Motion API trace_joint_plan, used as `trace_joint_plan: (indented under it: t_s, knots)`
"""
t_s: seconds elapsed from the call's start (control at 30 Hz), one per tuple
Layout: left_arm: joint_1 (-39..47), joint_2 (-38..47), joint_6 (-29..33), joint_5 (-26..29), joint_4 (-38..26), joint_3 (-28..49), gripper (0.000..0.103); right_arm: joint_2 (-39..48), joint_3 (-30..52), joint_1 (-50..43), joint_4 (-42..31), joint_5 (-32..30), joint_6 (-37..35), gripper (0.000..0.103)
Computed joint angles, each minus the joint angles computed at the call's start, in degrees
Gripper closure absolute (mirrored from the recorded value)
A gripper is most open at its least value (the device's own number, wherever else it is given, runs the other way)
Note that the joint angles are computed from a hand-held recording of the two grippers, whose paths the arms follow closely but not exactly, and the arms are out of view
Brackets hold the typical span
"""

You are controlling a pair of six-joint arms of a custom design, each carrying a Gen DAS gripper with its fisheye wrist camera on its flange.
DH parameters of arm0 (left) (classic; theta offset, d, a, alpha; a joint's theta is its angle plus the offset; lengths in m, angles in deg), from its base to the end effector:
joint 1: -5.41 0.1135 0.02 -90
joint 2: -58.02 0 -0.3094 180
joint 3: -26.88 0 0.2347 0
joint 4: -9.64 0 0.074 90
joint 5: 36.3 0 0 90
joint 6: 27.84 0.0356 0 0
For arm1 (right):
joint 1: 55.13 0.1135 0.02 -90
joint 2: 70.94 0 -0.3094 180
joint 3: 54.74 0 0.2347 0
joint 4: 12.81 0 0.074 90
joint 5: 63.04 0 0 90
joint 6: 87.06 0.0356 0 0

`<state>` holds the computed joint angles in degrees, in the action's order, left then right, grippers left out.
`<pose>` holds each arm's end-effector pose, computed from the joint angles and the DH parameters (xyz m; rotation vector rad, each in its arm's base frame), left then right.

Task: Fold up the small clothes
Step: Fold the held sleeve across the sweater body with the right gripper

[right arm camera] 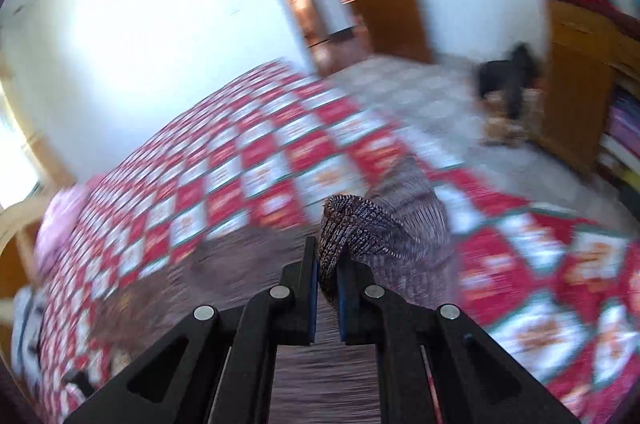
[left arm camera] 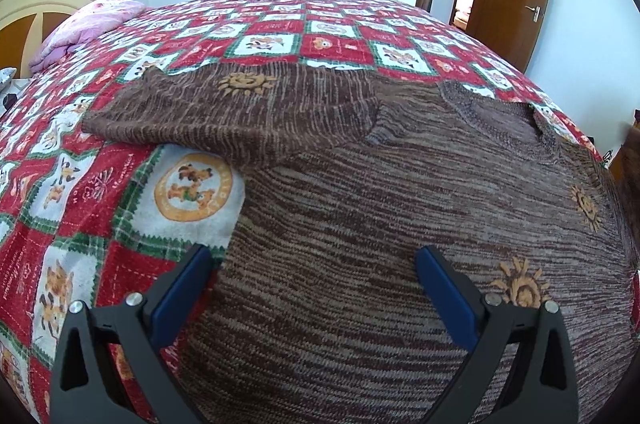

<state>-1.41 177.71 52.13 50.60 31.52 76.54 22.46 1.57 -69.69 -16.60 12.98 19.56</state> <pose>0.3244 -0.0369 0.0801 -0.0925 2.4090 -0.0705 0.2999 -0.0690 0.2098 0.4881 2.2233 0.2973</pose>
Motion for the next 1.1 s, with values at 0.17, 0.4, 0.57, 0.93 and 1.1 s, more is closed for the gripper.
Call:
trace_joint_plan:
  t_s: [0.17, 0.4, 0.57, 0.93, 1.1]
  knots:
    - [0.2, 0.1, -0.1, 0.6, 0.8, -0.3, 0.000, 9.3, 0.9, 16.3, 7.4, 5.4, 3.6, 0.096]
    - [0.4, 0.3, -0.1, 1.0, 2.3, -1.0, 0.000, 22.5, 1.9, 24.3, 15.6, 5.0, 7.7, 0.092]
    - [0.5, 0.3, -0.1, 1.2, 2.6, -1.2, 0.000, 26.9, 3.8, 22.7, 14.0, -6.7, 7.6, 0.061]
    - [0.4, 0.3, -0.1, 1.1, 2.7, -1.2, 0.000, 20.1, 1.2, 12.8, 15.1, -4.1, 4.6, 0.060]
    - [0.3, 0.3, -0.1, 0.9, 2.8, -1.3, 0.000, 28.6, 8.4, 15.3, 11.3, -5.3, 6.9, 0.060]
